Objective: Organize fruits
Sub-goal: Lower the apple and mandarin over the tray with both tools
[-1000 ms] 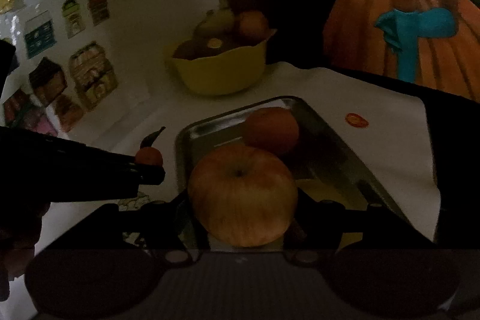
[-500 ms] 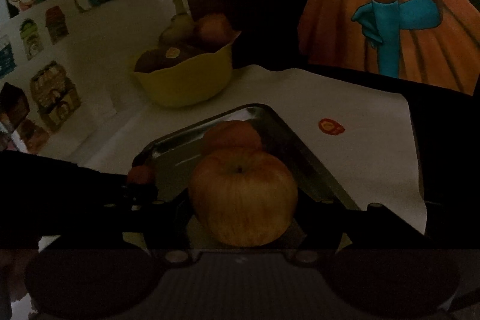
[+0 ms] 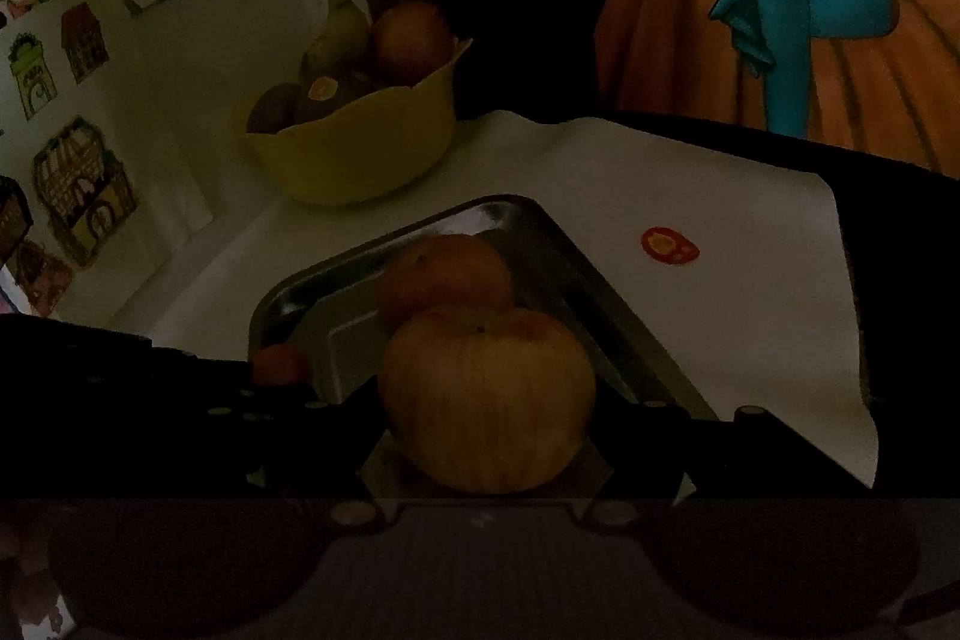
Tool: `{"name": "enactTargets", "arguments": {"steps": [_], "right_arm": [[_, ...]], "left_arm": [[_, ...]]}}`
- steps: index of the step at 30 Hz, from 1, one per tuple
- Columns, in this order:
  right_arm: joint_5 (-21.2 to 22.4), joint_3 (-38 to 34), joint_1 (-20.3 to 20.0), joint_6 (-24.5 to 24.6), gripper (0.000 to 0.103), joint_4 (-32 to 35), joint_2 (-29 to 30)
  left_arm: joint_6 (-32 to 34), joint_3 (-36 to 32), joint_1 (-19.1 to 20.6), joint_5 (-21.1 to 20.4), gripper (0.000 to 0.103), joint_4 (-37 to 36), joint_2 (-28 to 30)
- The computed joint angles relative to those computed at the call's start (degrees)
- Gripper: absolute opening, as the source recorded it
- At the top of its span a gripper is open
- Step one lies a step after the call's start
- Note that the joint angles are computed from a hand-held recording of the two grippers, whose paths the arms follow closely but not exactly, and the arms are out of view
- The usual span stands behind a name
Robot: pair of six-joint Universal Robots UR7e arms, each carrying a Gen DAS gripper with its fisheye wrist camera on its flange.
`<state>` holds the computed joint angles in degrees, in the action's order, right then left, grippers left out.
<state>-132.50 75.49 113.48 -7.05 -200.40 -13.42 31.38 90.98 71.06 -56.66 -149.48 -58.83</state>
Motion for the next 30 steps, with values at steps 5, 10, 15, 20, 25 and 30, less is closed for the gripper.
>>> {"name": "enactTargets", "arguments": {"steps": [5, 10, 15, 20, 25, 30], "right_arm": [[0.8, -0.2, -0.1, -0.1, 0.073, 0.0, 0.1], [1.7, -1.4, -0.1, -1.4, 0.072, 0.3, 0.6], [1.7, -2.1, 0.0, -1.9, 0.071, 0.0, 0.9], [1.6, -2.0, 0.1, -1.5, 0.071, 0.5, 0.8], [1.1, -1.8, 0.3, -1.1, 0.071, 0.4, 0.8], [0.8, -1.1, 0.5, -1.0, 0.073, -0.5, 0.7]], "left_arm": [[-0.2, -0.4, 0.1, 0.5, 0.029, 0.2, 0.4], [-1.1, -0.9, 0.2, 1.5, 0.029, 0.3, 0.9], [-1.1, -1.1, 0.3, 1.6, 0.03, 0.5, 0.9], [-1.2, -0.9, 0.2, 1.7, 0.03, 0.5, 0.8], [-0.8, -0.7, 0.2, 1.7, 0.031, 0.0, 0.7], [-1.0, 0.3, -0.1, 2.2, 0.036, -0.9, 0.2]]}}
